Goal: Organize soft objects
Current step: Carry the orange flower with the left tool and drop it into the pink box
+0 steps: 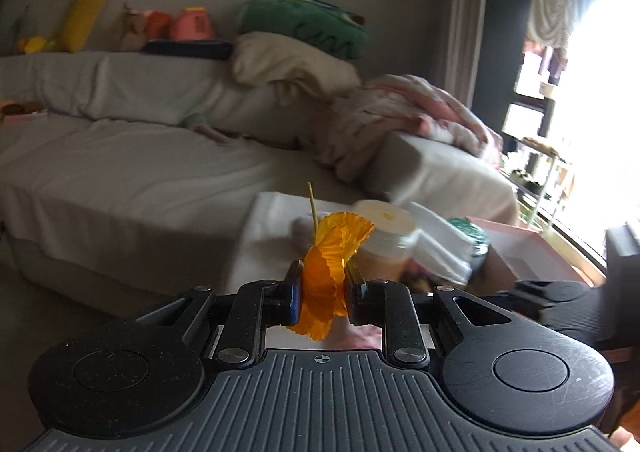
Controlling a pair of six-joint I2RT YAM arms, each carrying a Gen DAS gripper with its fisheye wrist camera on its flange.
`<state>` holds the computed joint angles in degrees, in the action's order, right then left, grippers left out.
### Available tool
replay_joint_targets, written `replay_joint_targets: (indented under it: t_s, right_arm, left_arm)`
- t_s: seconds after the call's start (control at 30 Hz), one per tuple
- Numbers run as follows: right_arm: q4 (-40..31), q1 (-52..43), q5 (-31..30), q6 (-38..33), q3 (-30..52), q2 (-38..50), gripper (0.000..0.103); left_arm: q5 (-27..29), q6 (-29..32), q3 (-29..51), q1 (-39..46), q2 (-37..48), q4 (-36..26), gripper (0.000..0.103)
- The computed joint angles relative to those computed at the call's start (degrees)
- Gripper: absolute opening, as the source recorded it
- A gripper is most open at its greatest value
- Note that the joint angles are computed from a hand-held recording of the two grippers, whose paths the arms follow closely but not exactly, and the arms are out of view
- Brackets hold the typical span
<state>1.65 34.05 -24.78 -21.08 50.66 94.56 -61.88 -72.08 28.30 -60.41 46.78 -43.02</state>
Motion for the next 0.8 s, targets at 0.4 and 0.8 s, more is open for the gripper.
replay_joint_targets:
  t_s: [0.4, 0.8]
  right_arm:
    - [-12.96, 4.70, 1.73, 2.36, 13.88, 4.92, 0.015]
    - [-9.76, -18.42, -5.14, 7.84, 23.10, -6.86, 0.015]
  left_arm:
    - [15.48, 24.07, -6.60, 22.46, -19.15, 10.86, 0.024]
    - [42.15, 48.70, 13.25, 41.30, 12.66, 48.05, 0.025]
